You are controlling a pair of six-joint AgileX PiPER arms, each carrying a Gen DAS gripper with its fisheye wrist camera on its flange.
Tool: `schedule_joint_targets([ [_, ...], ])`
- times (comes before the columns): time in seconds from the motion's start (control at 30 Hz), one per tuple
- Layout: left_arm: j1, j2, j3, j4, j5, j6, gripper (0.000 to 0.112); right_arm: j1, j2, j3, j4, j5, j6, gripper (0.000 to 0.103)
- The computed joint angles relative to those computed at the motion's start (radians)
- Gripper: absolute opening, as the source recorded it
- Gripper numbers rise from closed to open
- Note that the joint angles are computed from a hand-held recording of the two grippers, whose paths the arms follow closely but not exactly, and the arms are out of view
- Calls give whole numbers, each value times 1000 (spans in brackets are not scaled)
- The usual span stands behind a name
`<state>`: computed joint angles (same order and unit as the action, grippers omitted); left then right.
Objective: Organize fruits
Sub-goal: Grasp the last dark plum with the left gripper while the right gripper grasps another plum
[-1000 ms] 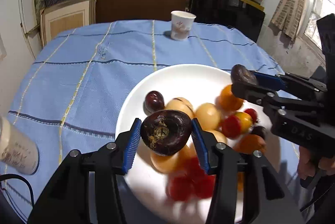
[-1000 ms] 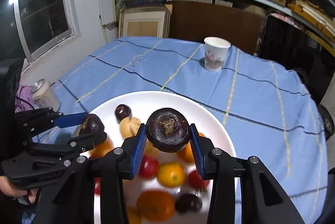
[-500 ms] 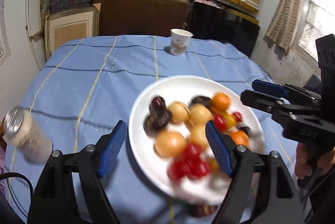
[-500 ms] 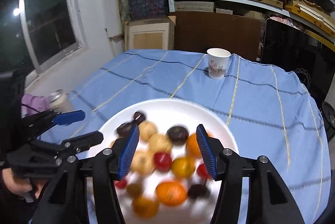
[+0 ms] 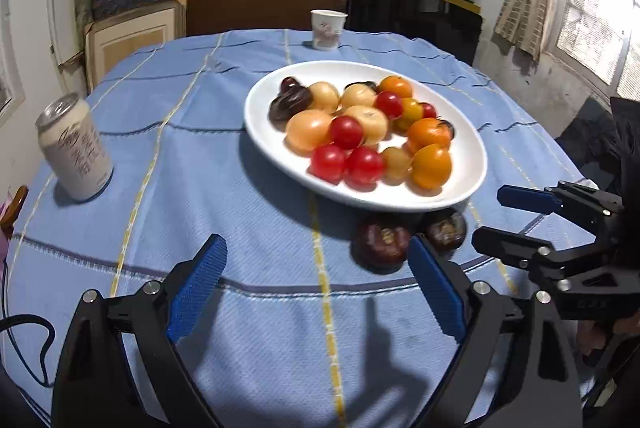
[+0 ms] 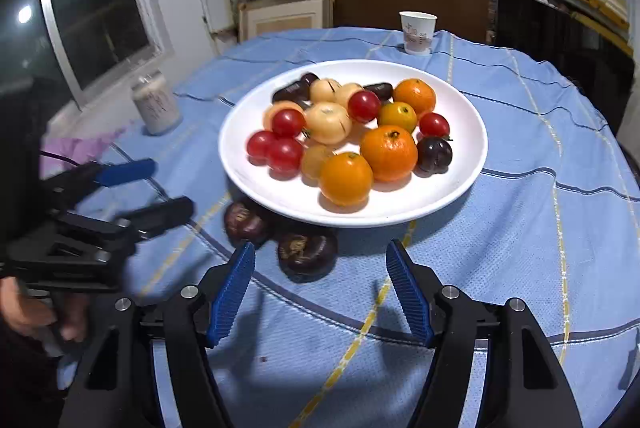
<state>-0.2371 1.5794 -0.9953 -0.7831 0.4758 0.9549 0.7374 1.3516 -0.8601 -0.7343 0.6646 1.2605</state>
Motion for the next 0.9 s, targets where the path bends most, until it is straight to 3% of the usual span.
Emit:
schedule_joint_targets([
  [0.37, 17, 13, 4, -35, 10, 35, 90, 11, 186, -112, -29, 60, -7, 68],
  [0.47, 7, 16, 4, -18, 5, 27, 90, -4, 204, -127, 22, 48, -63, 41],
  [0.57, -6, 19, 0, 9, 0, 3, 90, 31, 200, -125, -15, 89, -24, 41],
  [0.7, -63, 23, -18, 100, -25, -77, 90, 89, 136, -73, -62, 135, 46, 41],
  [0.9, -197, 88, -73, 384, -65, -341, 90, 150, 15, 45, -102, 144, 169, 41],
])
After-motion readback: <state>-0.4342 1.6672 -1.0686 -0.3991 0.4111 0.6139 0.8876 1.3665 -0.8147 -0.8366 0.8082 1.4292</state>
